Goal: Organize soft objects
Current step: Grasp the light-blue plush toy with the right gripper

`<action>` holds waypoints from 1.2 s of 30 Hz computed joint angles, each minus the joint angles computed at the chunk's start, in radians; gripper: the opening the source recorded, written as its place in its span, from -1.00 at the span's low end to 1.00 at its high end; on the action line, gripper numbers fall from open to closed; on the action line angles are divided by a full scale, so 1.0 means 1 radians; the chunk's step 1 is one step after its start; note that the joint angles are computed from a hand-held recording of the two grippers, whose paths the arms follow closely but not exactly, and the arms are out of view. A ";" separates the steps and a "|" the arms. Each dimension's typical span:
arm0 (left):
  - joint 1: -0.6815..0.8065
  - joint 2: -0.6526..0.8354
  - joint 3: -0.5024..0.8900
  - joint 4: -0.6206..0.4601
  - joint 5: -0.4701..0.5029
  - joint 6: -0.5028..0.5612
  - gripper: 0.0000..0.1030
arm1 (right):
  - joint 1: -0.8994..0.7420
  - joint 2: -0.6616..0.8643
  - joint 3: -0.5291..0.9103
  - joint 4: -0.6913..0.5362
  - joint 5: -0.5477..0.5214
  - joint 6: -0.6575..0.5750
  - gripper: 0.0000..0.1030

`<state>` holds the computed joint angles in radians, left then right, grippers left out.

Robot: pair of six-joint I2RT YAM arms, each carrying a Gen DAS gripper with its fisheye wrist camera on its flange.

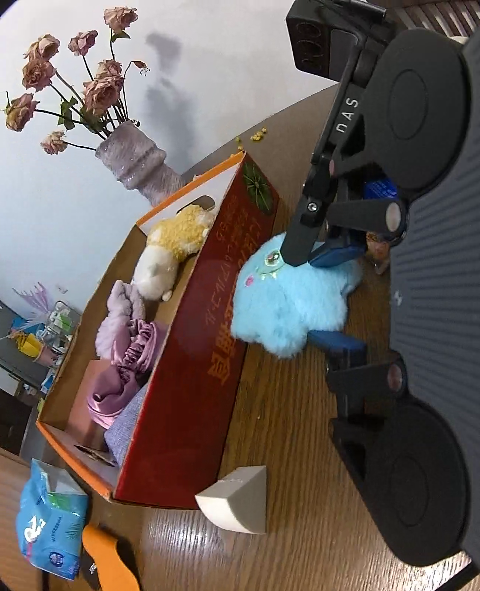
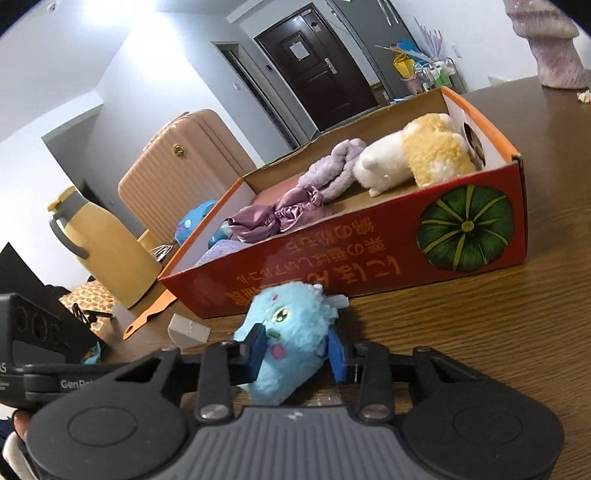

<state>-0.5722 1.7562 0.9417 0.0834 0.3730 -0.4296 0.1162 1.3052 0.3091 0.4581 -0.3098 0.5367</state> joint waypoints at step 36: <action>-0.011 -0.224 -0.159 -0.028 -0.051 -0.127 -0.21 | 0.100 -0.064 0.082 -0.172 0.058 0.039 -0.45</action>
<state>-0.5831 1.5327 0.7824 0.0554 0.3217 -0.5569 0.2157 1.2407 0.3912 0.2862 -0.2517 0.5753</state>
